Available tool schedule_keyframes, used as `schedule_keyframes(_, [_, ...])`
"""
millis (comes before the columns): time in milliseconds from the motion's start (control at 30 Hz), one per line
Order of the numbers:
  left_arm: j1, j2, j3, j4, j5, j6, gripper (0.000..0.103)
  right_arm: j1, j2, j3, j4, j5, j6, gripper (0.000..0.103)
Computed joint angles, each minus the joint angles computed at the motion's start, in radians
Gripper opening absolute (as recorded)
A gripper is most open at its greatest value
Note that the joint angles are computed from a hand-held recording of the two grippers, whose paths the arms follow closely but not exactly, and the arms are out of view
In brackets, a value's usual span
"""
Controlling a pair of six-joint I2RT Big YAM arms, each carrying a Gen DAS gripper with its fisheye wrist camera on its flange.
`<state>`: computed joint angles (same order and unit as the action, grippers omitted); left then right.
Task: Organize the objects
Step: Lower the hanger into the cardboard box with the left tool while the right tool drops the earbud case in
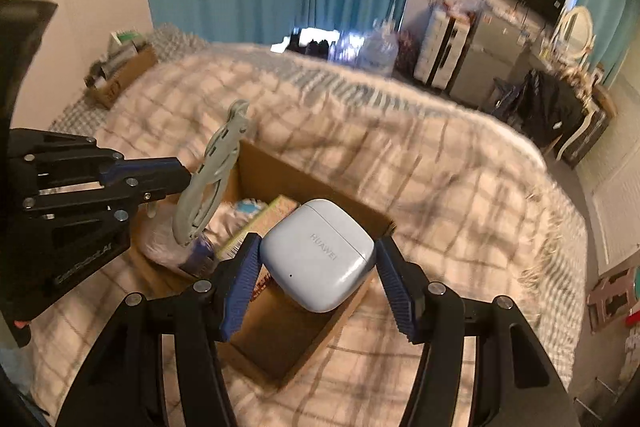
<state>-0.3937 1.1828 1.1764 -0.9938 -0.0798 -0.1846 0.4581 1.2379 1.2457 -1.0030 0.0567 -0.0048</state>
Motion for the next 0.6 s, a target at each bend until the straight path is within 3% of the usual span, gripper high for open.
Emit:
schedule_keyframes(300, [0.026,0.038,-0.017,0.008,0.016,-0.004,0.004,-0.040,0.030,-0.039,0.056,-0.051,0.019,0.059])
schedule_keyframes(400, [0.014,0.013,-0.010,-0.007,-0.011,-0.003,0.006,-0.038,-0.012,-0.039,0.058,-0.041,0.039,0.077])
schedule_keyframes(600, [-0.027,-0.060,0.013,-0.054,-0.067,-0.021,0.009,-0.003,-0.120,-0.011,0.018,0.027,0.067,0.079])
